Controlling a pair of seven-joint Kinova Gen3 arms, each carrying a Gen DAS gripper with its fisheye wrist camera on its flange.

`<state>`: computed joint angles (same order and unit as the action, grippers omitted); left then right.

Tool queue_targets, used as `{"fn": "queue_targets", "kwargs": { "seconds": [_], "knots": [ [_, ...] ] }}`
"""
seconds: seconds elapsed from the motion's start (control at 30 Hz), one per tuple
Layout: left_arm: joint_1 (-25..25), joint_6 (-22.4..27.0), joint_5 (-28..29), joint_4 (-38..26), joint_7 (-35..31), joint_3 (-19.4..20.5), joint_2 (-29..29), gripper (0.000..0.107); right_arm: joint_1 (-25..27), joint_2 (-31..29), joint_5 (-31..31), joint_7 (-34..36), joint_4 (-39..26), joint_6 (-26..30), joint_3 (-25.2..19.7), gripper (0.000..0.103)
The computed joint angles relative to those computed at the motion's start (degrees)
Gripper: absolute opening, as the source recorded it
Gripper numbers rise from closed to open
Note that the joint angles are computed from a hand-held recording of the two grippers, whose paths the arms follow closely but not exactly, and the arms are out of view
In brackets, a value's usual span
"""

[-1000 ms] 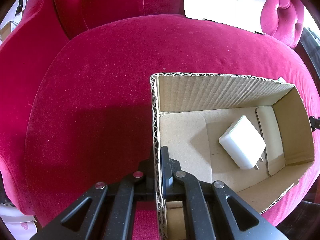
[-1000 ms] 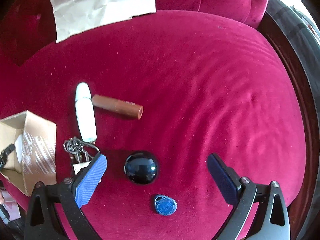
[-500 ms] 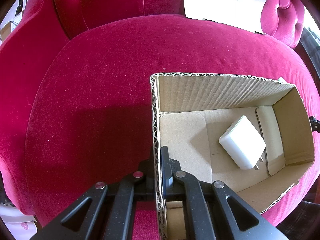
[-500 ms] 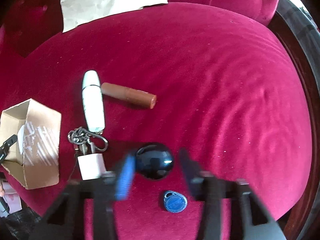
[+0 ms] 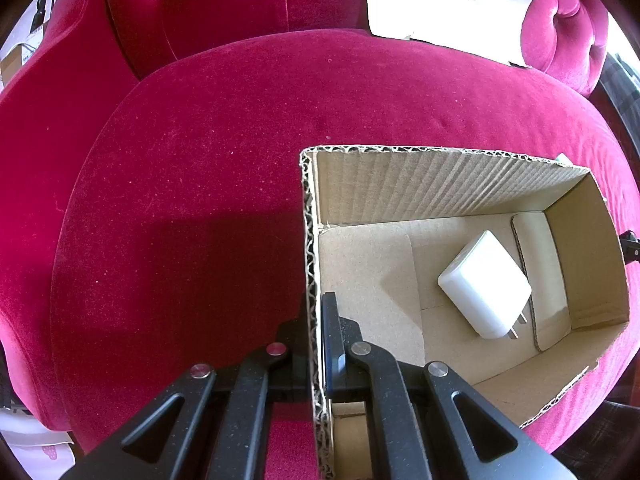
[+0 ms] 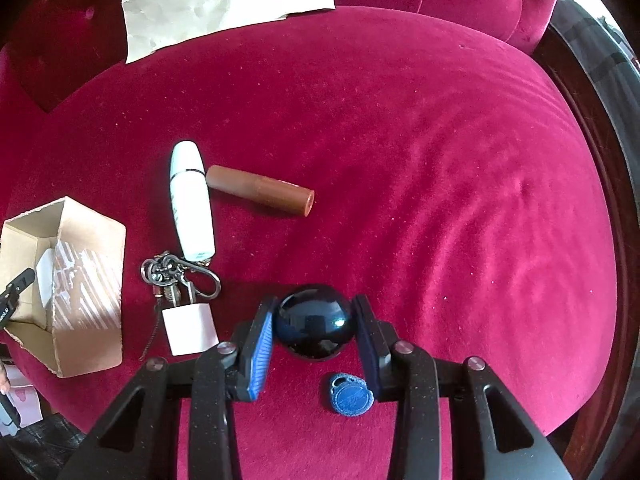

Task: Organize rigid objects
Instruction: 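Grasp the black dome object with the right gripper, then carry the black dome over the box with the right gripper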

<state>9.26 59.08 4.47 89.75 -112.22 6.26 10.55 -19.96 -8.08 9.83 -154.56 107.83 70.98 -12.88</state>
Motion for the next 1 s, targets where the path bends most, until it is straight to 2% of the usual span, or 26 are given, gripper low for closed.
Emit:
{"fn": "queue_targets", "kwargs": {
  "seconds": [0.27, 0.77, 1.0],
  "knots": [
    [0.0, 0.0, 0.0, 0.0, 0.1, 0.0, 0.0, 0.003, -0.1, 0.0, -0.2, 0.6, -3.5, 3.4, -0.1, 0.04],
    [0.1, 0.1, -0.1, -0.1, 0.3, 0.0, 0.0, 0.003, -3.4, 1.6, 1.7, -2.4, -12.8, 10.6, -2.4, 0.04],
    [0.2, 0.3, -0.1, -0.3, 0.4, 0.0, 0.1, 0.003, -5.3, 2.8, 3.4, -2.7, -16.0, 11.5, -2.7, 0.04]
  ]
}}
